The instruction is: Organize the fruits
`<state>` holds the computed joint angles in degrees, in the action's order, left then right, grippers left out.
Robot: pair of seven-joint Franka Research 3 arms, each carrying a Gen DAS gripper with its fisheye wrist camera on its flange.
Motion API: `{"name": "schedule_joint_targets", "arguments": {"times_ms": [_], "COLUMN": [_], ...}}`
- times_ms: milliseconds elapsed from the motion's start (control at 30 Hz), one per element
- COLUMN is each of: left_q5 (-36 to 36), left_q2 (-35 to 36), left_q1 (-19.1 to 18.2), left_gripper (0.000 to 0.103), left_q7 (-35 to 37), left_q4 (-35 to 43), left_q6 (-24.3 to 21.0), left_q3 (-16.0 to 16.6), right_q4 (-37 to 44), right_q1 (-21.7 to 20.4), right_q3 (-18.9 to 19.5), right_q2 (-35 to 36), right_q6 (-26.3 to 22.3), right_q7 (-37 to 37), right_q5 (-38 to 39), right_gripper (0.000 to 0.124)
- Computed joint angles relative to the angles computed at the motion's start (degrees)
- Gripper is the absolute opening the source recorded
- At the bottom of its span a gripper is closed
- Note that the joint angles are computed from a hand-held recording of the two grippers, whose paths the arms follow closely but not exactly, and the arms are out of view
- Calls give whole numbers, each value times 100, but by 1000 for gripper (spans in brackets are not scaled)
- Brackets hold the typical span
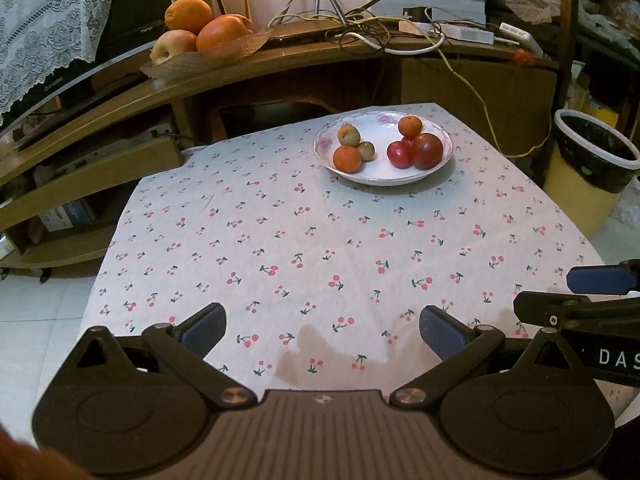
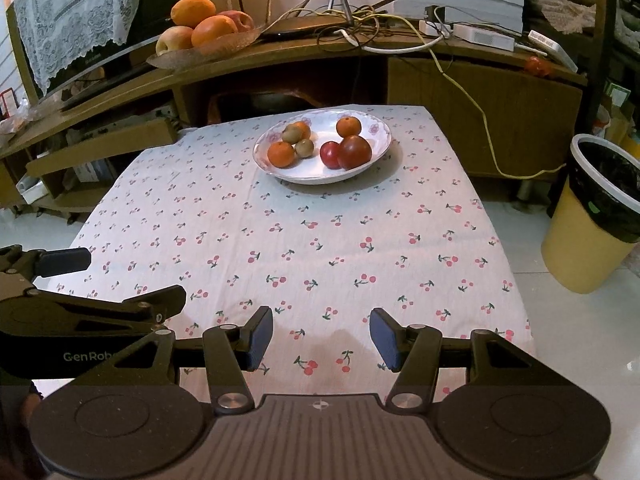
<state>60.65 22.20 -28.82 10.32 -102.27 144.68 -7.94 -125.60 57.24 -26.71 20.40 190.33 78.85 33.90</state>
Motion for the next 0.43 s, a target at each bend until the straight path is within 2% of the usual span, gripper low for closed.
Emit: {"name": "schedule_joint_targets", "arguments": {"times_ms": [433], "left_q5": [106], "left_q2": [-72], "left_q1": [-33], "left_gripper": [103], "left_q7": [-89], "left_q4": [-73], "left_q6": [-156], "left_q3": [-32], "right_q4": [-74], "right_q1": [221], "right_q3": [-130], "right_q2": [-23], "right_q6": [44], "right_q7": [-157], "right_q5": [219], "right_gripper": [57]}}
